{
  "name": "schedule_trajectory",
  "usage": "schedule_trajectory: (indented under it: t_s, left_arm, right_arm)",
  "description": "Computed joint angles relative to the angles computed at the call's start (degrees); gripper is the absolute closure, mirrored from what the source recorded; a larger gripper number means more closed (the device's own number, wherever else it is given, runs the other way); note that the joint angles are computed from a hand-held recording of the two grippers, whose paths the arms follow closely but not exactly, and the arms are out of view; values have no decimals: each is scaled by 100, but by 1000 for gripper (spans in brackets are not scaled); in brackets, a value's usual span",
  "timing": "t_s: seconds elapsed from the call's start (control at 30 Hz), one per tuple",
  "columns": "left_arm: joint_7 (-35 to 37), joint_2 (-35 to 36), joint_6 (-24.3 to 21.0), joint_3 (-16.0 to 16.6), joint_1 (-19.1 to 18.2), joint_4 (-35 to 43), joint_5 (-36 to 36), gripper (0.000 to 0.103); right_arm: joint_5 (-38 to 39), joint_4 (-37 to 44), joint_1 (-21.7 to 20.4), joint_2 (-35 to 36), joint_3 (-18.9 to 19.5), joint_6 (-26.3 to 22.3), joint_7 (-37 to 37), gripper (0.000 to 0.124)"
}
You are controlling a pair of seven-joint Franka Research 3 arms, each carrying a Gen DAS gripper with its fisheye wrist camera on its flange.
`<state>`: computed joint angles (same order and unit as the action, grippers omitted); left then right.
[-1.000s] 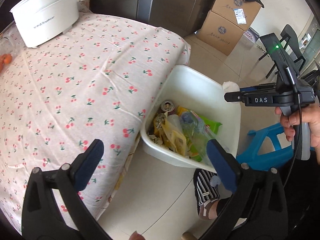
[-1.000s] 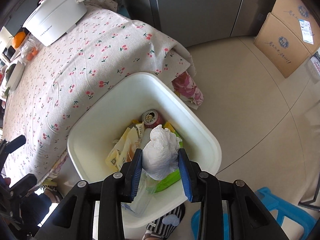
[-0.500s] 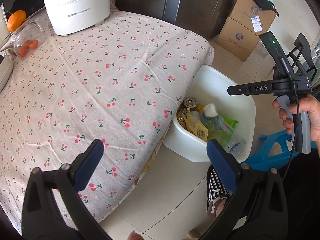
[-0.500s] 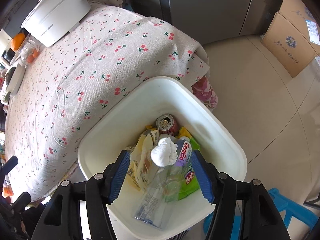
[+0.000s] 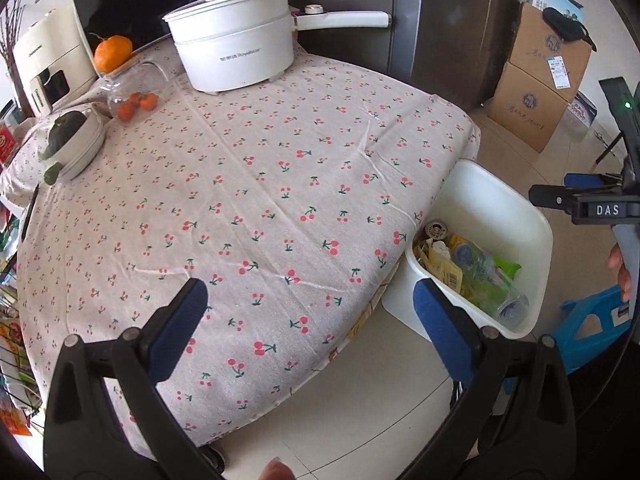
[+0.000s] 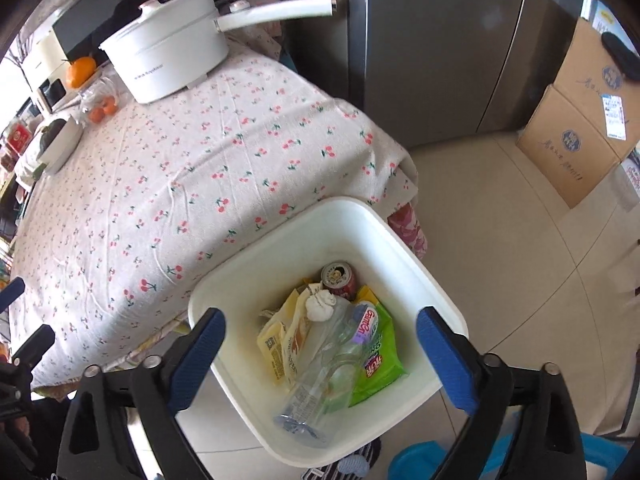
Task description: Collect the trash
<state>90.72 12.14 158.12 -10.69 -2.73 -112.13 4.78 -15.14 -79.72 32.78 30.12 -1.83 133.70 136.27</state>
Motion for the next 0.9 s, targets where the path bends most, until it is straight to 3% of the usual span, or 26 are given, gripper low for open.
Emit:
schedule_trajectory:
  t_s: [0.23, 0.37, 0.6, 0.9]
  left_arm:
    - [-960, -656, 480, 220, -63, -754, 344, 1]
    - [-1051, -1009, 754, 212, -21, -1189, 167, 1]
    - [-2384, -1433, 1182, 319, 48, -1682, 1372, 1]
    - [-2997, -1635, 1312, 291, 138, -1961, 1874, 1]
  right_arm:
    - [-1048, -548, 529, -560, -161, 476, 854, 21]
    - [-1543, -803, 695, -738, -92, 669, 1379, 21]
    - [-2382, -963, 930, -898, 1, 546, 2124, 21]
    - [-3040, -862, 975, -882, 145, 195, 2387, 21]
